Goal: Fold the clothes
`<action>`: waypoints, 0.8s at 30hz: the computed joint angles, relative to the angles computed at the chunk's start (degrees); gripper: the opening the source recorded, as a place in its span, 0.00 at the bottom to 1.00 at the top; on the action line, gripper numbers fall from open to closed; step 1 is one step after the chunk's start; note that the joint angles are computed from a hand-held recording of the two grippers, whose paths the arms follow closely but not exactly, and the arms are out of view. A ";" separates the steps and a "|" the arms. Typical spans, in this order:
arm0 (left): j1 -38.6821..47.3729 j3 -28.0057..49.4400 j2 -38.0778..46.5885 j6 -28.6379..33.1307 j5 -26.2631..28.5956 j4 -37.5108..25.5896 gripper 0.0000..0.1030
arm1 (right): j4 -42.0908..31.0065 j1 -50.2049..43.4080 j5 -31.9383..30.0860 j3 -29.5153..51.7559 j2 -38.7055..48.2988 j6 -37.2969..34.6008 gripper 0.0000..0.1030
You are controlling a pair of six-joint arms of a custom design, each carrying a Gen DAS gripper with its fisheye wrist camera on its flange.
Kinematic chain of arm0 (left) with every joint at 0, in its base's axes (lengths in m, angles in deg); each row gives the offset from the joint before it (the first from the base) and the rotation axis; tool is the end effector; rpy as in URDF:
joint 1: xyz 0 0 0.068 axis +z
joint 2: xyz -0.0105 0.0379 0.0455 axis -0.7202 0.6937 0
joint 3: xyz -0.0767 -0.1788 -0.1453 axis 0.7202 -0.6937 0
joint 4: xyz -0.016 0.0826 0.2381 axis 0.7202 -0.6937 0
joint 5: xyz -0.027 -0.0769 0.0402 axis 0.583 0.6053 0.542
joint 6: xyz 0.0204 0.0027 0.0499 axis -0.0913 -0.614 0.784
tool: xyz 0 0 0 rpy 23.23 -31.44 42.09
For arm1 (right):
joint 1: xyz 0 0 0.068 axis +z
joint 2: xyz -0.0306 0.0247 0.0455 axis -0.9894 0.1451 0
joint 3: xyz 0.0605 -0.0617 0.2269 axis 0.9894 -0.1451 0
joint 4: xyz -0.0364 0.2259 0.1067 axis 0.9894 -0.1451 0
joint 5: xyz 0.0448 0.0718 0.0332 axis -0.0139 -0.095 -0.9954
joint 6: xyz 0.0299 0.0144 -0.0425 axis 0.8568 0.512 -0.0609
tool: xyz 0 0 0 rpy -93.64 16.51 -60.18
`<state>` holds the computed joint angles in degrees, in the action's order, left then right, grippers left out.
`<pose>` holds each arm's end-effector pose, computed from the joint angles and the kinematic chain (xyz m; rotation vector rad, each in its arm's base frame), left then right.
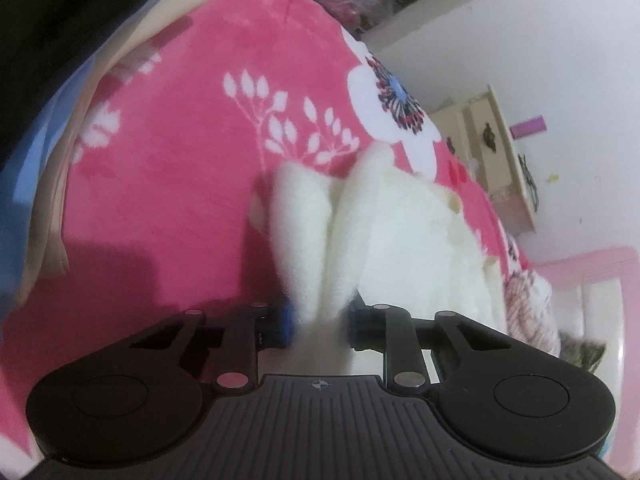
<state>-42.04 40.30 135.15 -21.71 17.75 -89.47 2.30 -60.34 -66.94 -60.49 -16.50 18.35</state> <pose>0.3289 0.0008 0.1871 -0.4341 2.5733 -1.0232 0.1920 0.0856 0.1621 -1.4906 1.8221 0.0902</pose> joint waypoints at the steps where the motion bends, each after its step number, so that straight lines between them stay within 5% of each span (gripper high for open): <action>1: 0.06 0.50 -0.01 -1.13 0.29 -0.38 0.21 | 2.31 0.73 1.09 -1.79 -1.04 -0.65 0.82; 3: -0.88 1.15 -1.05 -3.54 -0.50 -1.20 0.21 | 7.49 1.53 2.70 -5.76 -3.53 -1.95 0.77; 4: -1.47 1.56 -1.63 -4.74 -0.97 -1.64 0.21 | 9.22 1.38 3.06 -7.20 -4.92 -2.24 0.62; 5: -2.21 2.02 -2.31 -5.96 -1.36 -1.94 0.20 | 8.66 0.01 1.92 -7.20 -6.31 -1.82 0.57; 11: -9.87 12.89 -2.69 -8.67 -3.38 -7.42 0.19 | 0.52 -15.10 -13.08 -4.08 -15.63 0.98 0.36; 15: -18.70 28.99 3.91 -7.74 -5.29 -14.04 0.19 | -5.11 -31.28 -26.10 -1.71 -21.42 2.07 0.33; 20: -31.28 52.57 19.19 -4.17 -6.87 -21.64 0.21 | -15.85 -56.51 -42.22 5.88 -17.84 -1.00 0.32; 24: -37.54 73.98 35.67 -2.96 -1.78 -28.33 0.31 | -26.94 -71.09 -45.01 12.23 -6.72 -8.00 0.32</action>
